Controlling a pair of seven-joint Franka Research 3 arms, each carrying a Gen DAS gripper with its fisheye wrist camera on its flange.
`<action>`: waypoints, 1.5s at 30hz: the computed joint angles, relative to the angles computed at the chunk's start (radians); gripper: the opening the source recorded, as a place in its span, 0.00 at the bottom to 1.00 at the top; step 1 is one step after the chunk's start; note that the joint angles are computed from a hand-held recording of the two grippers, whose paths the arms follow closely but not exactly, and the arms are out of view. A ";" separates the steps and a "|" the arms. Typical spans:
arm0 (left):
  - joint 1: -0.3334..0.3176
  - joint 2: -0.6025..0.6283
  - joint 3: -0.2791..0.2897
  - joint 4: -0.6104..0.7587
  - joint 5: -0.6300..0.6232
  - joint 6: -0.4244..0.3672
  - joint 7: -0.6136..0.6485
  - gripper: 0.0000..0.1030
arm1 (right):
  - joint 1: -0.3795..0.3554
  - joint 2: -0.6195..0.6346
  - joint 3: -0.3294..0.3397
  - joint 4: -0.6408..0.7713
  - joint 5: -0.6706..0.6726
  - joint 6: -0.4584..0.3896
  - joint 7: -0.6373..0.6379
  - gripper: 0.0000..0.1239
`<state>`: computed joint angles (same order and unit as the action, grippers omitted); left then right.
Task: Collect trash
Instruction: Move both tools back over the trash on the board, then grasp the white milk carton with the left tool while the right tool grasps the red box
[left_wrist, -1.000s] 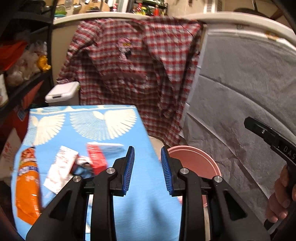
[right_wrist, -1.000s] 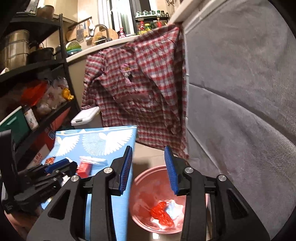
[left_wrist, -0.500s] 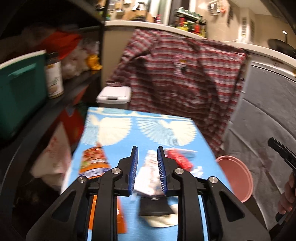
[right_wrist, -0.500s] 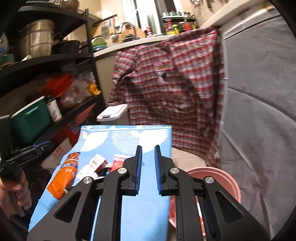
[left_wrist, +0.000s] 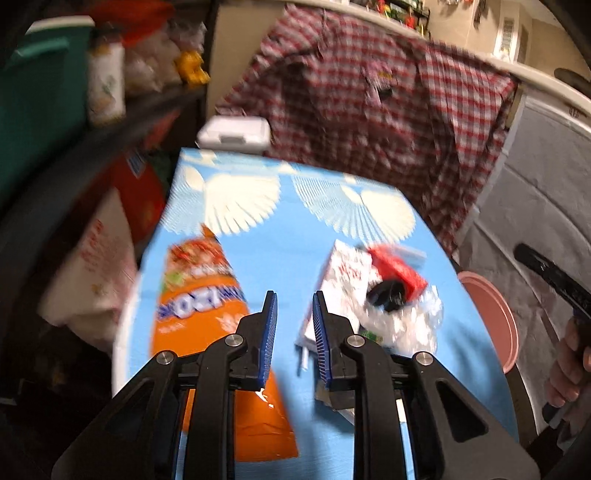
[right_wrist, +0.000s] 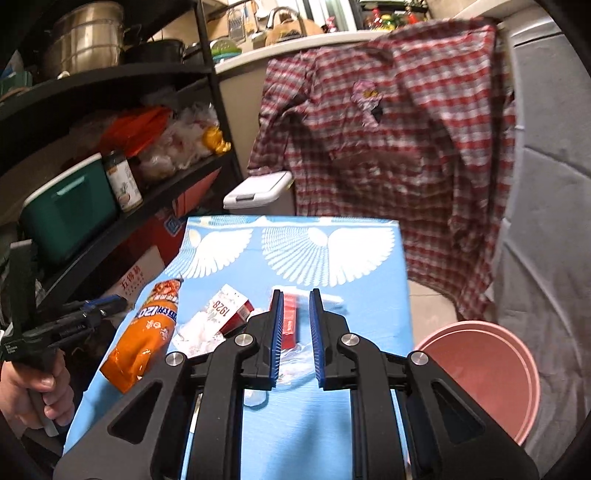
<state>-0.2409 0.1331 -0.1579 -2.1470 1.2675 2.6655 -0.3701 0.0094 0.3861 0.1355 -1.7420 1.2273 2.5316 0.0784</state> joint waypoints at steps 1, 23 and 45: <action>0.005 0.024 0.000 0.011 -0.017 0.018 0.027 0.20 | 0.007 0.015 -0.002 0.011 -0.018 -0.004 0.017 0.13; -0.062 0.213 0.098 0.125 -0.171 0.155 0.297 0.62 | 0.076 0.280 0.026 0.244 -0.417 0.005 0.369 0.34; -0.086 0.247 0.113 0.169 -0.216 0.115 0.354 0.51 | 0.077 0.333 0.041 0.284 -0.593 0.023 0.487 0.34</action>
<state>-0.3273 0.3803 -0.0448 -1.9779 1.0520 2.7805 -0.0158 0.0862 0.7187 0.1764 -1.4579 0.6344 2.5544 0.5651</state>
